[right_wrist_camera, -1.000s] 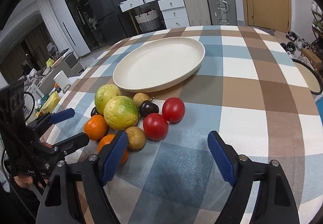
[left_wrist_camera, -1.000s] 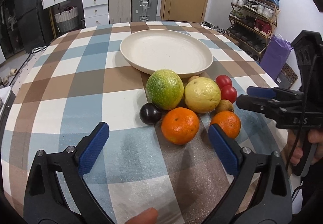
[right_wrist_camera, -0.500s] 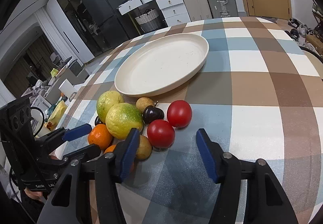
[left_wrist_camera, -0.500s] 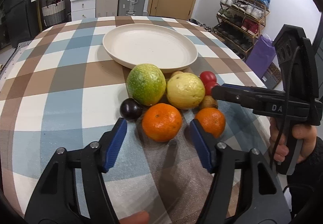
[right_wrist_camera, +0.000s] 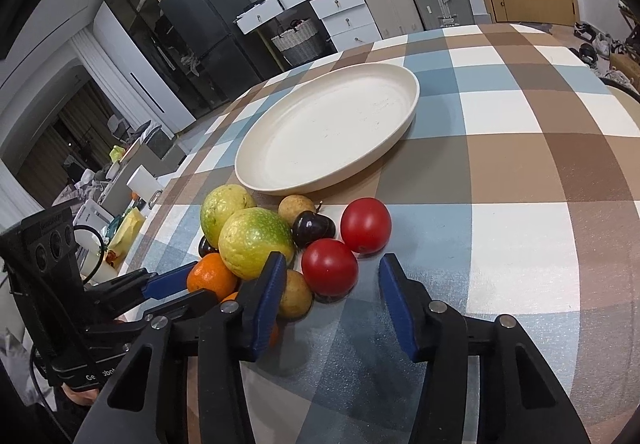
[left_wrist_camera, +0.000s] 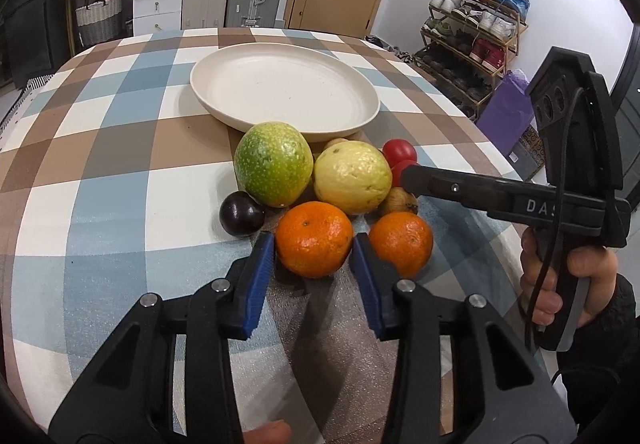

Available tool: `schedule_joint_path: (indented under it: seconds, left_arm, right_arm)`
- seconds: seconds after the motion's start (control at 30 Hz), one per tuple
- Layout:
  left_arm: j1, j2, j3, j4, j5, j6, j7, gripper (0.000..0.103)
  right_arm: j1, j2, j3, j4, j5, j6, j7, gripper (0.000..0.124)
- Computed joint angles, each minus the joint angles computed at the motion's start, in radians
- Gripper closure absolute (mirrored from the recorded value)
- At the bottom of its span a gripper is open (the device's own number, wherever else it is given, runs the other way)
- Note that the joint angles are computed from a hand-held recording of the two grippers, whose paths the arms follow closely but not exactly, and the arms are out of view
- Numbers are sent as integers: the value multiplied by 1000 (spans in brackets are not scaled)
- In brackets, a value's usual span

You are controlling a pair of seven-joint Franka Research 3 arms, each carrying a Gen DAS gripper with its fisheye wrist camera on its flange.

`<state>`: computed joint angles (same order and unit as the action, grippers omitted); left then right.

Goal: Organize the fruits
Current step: 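Lower the left tool to the orange while the right tool approaches the red tomato, then close the left tool on the orange while the right tool grasps the red tomato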

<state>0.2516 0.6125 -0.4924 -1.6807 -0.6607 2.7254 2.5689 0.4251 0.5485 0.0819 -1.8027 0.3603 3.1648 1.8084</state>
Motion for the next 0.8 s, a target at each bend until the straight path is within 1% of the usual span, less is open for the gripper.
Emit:
schedule_joint_path:
  seconds: [0.1,0.17,0.2,0.23,0.33,0.37,0.5,0.6,0.7,0.73,0.77,0.8]
  left_arm:
    - [6,-5,-10,-12,-9,20,16,66]
    - [5,-8,-10,-17,-6,28,16,66]
    - [6,-10,-11,-20,-5,30,16,66]
    - [8,-11,-12,-22,-5,29,16,66]
    - [13,-15,-14,-29,-7,36,18,66]
    - [14,-17,-15,-31,-7,39,19,66]
    - [36,-31,-36,-49,-32,54,46,66]
    - [50,-42,-48,-59,-58,63,70,66]
    - [63,-54,-58,-67,-94,69,97,66]
    - [62,-57,-55,-67,-100,69,101,66]
    - [60,-60,-52,-68,-106,68,103,66]
    - [57,-63,-48,-69,-111,68,106,66]
  right_arm:
    - [-27,4,32,1,17,12,-5,84]
    - [-88,9,104,-2,32,28,-34,88]
    - [-102,10,121,-3,39,31,-43,90]
    - [-96,8,117,-5,42,35,-45,93]
    - [-66,-1,87,-17,48,47,-39,94]
    - [-65,-4,87,-23,50,54,-40,94]
    - [-85,-20,115,-52,55,85,-52,94]
    - [-121,-27,156,-69,49,113,-70,95]
    - [-136,-38,172,-87,26,140,-61,97]
    - [-106,-43,141,-84,43,129,-72,97]
    - [-54,-48,80,-77,44,99,-59,97]
    - [-31,-49,53,-72,48,78,-57,97]
